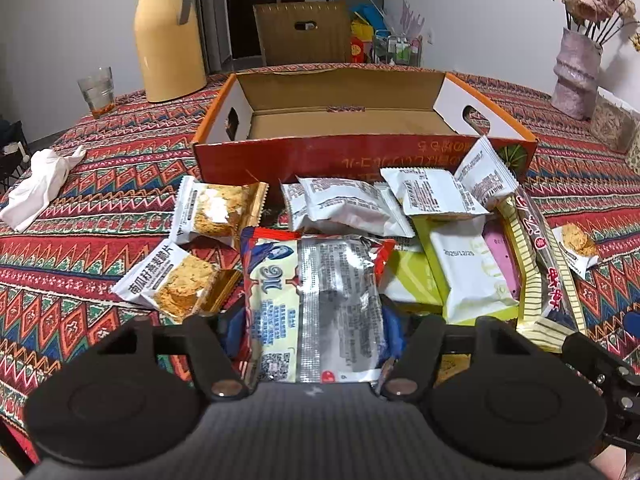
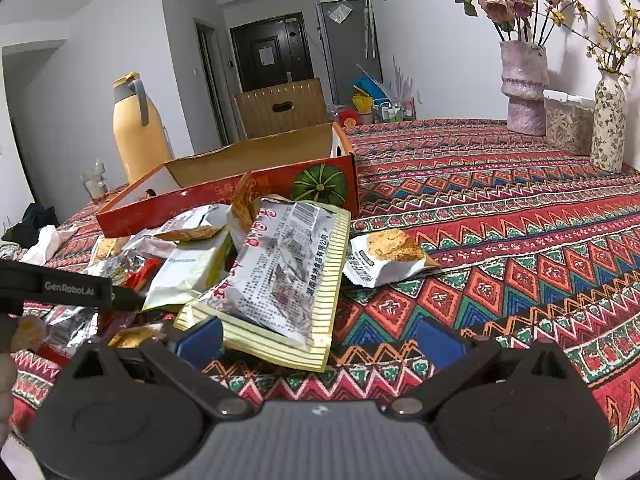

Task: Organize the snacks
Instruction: 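Grasp the silver-blue wrapper with the left tool while the right tool grasps a gold wafer bag, then carry the silver-blue wrapper with the left tool while the right tool carries the gold bag into the box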

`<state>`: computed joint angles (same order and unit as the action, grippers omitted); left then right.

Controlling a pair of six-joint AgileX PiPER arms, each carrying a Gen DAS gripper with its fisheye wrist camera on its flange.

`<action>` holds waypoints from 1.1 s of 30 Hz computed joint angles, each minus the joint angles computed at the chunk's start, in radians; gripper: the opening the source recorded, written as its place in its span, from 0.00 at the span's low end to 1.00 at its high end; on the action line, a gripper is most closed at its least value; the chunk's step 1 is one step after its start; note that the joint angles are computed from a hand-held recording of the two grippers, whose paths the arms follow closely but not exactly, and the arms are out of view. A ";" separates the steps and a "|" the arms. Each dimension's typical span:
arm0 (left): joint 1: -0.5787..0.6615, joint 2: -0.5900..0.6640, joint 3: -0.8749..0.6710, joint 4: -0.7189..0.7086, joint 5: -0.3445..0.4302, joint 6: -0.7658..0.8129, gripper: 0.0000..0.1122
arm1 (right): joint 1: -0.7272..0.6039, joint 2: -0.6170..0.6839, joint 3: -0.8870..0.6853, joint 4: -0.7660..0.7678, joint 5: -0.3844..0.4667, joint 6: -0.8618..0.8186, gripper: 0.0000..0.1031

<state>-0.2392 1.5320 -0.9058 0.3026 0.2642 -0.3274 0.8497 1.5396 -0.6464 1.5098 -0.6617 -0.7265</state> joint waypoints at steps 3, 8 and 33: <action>0.016 -0.021 0.020 -0.049 -0.016 0.053 0.53 | 0.013 -0.002 -0.005 0.018 -0.013 -0.016 1.00; 0.037 -0.065 0.055 -0.062 -0.047 0.065 0.53 | 0.042 -0.002 -0.018 0.054 -0.042 -0.049 1.00; 0.153 -0.144 0.100 -0.522 -0.124 0.531 0.53 | -0.387 0.088 -0.219 0.224 0.193 -0.610 0.98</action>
<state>-0.0860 1.3883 -0.8062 -0.2198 0.1403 0.2038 0.4628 1.6271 -0.8657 1.7339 -0.4685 -1.3362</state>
